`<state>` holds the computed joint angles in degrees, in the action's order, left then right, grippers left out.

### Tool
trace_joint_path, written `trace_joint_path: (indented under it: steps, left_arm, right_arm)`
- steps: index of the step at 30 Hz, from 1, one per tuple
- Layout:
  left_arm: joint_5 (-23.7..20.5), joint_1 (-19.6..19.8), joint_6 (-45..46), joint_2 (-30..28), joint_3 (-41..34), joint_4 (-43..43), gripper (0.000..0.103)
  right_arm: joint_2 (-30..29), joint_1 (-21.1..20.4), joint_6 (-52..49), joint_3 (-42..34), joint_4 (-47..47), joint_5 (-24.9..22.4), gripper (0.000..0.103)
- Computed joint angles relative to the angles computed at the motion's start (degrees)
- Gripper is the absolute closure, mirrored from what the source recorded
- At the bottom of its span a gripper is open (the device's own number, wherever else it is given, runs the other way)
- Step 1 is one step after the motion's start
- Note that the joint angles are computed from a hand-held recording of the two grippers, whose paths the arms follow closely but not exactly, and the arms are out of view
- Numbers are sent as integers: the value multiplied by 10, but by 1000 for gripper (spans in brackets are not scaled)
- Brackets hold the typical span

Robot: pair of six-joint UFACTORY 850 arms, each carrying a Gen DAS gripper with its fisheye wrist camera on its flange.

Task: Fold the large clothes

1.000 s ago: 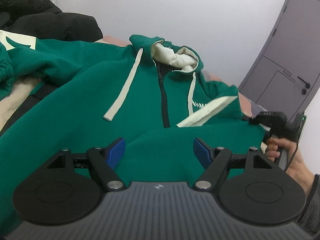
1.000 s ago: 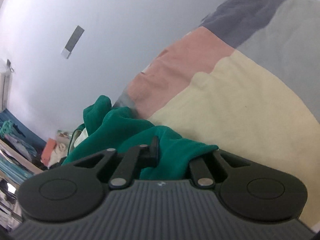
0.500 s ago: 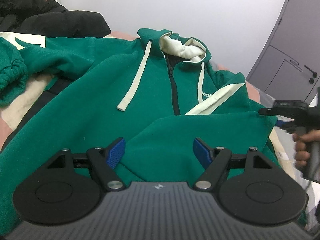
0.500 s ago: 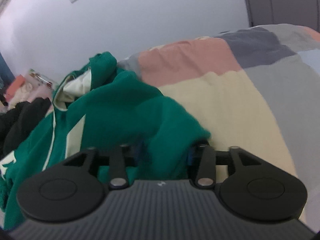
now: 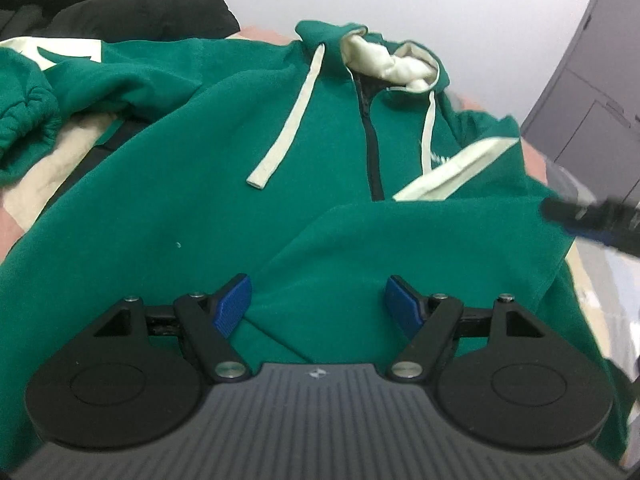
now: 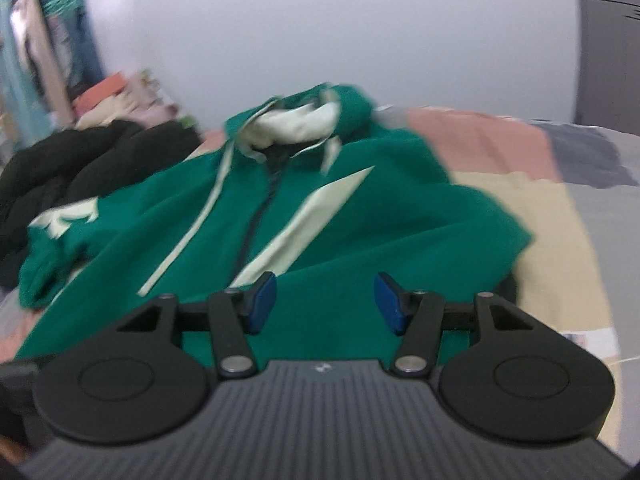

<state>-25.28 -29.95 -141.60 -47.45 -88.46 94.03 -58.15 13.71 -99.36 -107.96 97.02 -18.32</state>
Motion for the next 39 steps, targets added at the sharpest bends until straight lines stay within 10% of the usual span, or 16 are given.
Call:
trace_joint_path:
  steps: [12,25,39]
  left_arm:
    - [-93,11,-31,58,61,21,24]
    - [-170,79,159,23,9,-93,23]
    - [-208,127,-72,110,141,-36,24]
  right_arm:
    - [-47,12,308,-64,-316,-26,46]
    - [-23,13,262,-34,-273,-34,46]
    - [-81,4,441,-133,-386,-97,46]
